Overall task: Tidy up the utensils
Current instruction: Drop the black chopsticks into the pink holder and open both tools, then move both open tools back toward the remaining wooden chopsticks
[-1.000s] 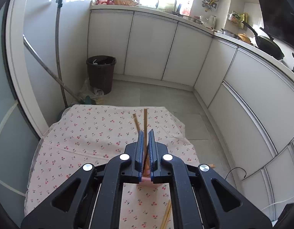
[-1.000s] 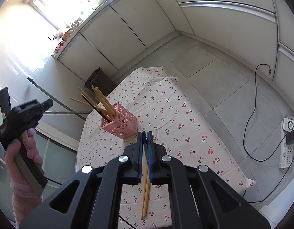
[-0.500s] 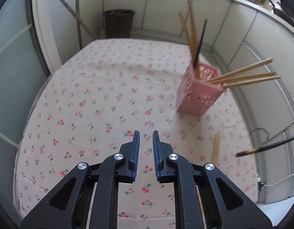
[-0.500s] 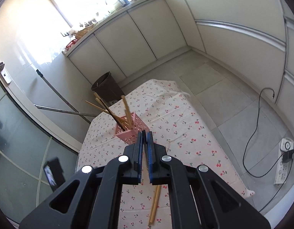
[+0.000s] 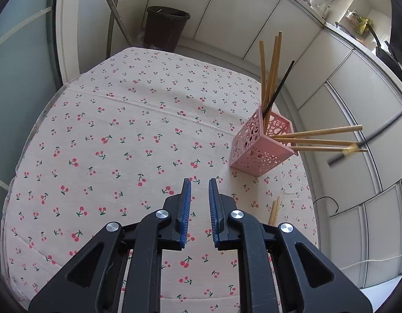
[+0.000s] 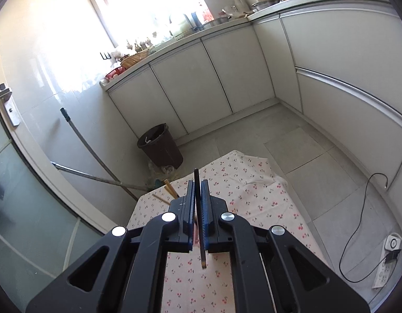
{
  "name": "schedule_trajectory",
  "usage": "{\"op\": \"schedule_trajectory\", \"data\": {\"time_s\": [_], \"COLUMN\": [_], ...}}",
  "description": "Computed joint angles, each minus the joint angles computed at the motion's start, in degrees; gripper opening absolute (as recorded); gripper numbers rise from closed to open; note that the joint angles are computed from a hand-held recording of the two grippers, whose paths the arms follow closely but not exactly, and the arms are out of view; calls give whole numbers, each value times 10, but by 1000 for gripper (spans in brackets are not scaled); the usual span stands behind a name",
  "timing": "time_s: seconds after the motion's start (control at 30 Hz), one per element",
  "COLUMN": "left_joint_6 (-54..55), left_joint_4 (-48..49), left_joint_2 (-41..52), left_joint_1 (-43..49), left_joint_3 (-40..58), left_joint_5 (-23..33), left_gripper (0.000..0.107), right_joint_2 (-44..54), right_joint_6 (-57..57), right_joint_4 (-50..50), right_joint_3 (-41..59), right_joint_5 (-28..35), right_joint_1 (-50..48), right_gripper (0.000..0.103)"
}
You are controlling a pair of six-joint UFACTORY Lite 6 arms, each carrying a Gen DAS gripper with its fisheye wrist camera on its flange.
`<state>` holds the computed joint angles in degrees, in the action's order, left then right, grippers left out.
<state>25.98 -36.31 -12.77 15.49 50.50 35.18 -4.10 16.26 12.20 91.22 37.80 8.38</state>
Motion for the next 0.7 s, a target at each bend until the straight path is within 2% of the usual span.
{"op": "schedule_trajectory", "data": {"time_s": [0.1,0.17,0.3,0.4,0.63,0.7], "left_joint_6": [3,-3,-17,-15,-61,-69], "left_joint_4": [-11,-11,-7,-8,49,57], "left_joint_2": [18,33,53,57,27,22], "left_joint_1": [4,-1,-6,-10,-60,-72], "left_joint_3": [15,27,44,46,28,24], "left_joint_5": [4,1,-8,-16,-56,-58], "left_gripper": [14,14,14,14,18,20], "right_joint_2": [53,91,133,105,-14,-43], "right_joint_6": [21,30,14,2,98,132], "right_joint_4": [-24,-34,-7,-6,-180,-229], "right_joint_3": [40,56,66,17,-145,-193], "right_joint_5": [-4,-28,-28,-55,-98,-102], "right_joint_1": [7,10,0,0,45,55], "right_gripper": [5,8,12,13,13,16]}}
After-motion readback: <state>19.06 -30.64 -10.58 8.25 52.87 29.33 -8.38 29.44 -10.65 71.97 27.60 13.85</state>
